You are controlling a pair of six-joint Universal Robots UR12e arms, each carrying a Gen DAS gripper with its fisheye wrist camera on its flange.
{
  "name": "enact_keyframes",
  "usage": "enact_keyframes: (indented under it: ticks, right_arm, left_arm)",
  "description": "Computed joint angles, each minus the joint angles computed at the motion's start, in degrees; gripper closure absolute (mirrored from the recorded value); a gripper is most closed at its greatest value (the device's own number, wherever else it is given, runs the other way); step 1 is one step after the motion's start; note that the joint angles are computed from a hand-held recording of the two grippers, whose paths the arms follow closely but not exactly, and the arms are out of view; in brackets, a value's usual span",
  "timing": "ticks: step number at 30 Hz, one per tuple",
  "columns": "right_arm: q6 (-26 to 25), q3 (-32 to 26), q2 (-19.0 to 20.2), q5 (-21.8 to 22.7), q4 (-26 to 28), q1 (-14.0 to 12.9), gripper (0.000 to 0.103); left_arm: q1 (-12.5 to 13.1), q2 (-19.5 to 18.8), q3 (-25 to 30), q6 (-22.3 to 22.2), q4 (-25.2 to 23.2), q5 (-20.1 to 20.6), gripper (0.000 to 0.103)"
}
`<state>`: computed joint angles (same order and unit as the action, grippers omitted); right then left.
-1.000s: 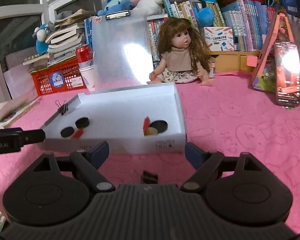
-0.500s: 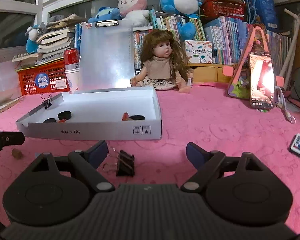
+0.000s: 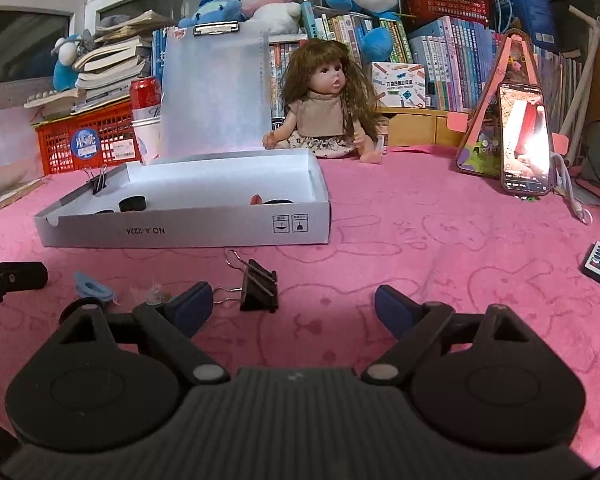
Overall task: Organize rigid objects
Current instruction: 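Withdraw both open tools from the box toward the walnut and binder clip, then grasp the walnut with the left tool while the right tool grasps the black binder clip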
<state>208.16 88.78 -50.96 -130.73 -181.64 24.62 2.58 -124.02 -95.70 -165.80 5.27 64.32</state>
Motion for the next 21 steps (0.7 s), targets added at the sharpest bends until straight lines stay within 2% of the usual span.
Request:
enact_keyframes:
  ticks: [10, 15, 21]
  right_arm:
    - [0.70, -1.60, -0.23, 2.01, 5.16, -0.47, 0.010]
    - [0.13, -1.97, -0.28, 2.99, 6.26, -0.61, 0.010]
    - [-0.84, -2.12, -0.23, 3.30, 6.57, -0.58, 0.010]
  left_arm:
    - [-0.25, -0.50, 0.62, 0.43, -0.28, -0.29, 0.030]
    - [-0.25, -0.54, 0.86, 0.48, -1.47, -0.82, 0.037]
    - [-0.36, -0.68, 0.99, 1.09, -1.81, -0.43, 0.039]
